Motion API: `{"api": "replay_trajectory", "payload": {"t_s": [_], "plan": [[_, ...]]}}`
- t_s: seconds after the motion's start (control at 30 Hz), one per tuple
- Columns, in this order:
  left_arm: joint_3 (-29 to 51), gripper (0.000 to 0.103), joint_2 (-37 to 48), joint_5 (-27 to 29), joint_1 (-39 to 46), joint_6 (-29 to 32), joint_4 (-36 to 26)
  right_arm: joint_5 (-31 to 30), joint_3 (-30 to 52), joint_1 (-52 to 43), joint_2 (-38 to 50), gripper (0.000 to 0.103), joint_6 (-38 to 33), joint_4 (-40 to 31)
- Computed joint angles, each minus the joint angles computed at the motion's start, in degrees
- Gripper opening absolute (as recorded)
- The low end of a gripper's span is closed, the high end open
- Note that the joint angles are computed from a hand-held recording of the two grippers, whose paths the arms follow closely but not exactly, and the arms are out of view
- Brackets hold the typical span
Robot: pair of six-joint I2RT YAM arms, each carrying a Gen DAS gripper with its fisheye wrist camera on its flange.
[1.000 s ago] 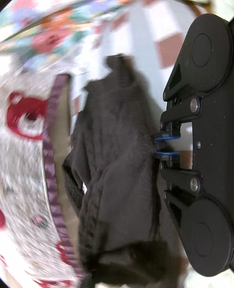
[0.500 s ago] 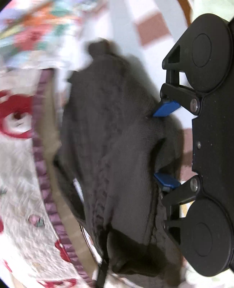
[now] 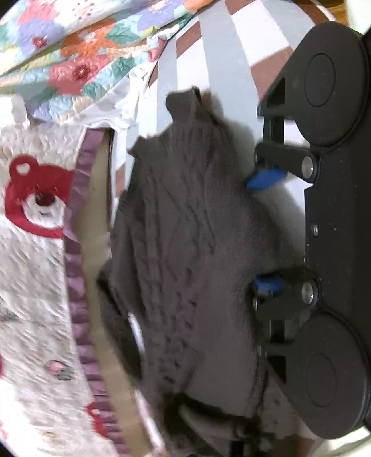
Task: Fold clothes
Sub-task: 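Hold both grippers open above the sweater and adjust its edge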
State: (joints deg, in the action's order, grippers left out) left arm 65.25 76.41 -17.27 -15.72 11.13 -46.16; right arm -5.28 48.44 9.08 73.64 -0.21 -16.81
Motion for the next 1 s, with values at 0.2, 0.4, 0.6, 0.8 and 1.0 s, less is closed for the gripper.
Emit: {"api": "replay_trajectory", "payload": {"t_s": [0.2, 0.4, 0.6, 0.8, 1.0], "plan": [[1.46, 0.092, 0.05, -1.19, 5.06, -0.56, -1.69, -1.24, -2.20, -5.06, -4.40, 0.052, -10.21, -4.32], [3.54, 0.092, 0.08, 11.34, 14.67, -6.54, -4.43, -2.76, -2.79, -4.95, -3.20, 0.053, -8.47, -2.27], [2.45, 0.093, 0.57, 19.13, 19.27, -12.01, -5.54, -5.78, -2.41, -6.61, -1.54, 0.062, -5.59, -3.13], [1.59, 0.103, 2.98, 17.64, 21.61, -14.92, -1.49, -5.95, -3.14, -6.62, -2.18, 0.066, -4.79, -2.61], [-3.13, 0.101, 2.29, 22.36, 23.96, -19.19, 2.10, -7.90, -4.33, -7.12, -2.74, 0.070, -5.08, -1.25]]}}
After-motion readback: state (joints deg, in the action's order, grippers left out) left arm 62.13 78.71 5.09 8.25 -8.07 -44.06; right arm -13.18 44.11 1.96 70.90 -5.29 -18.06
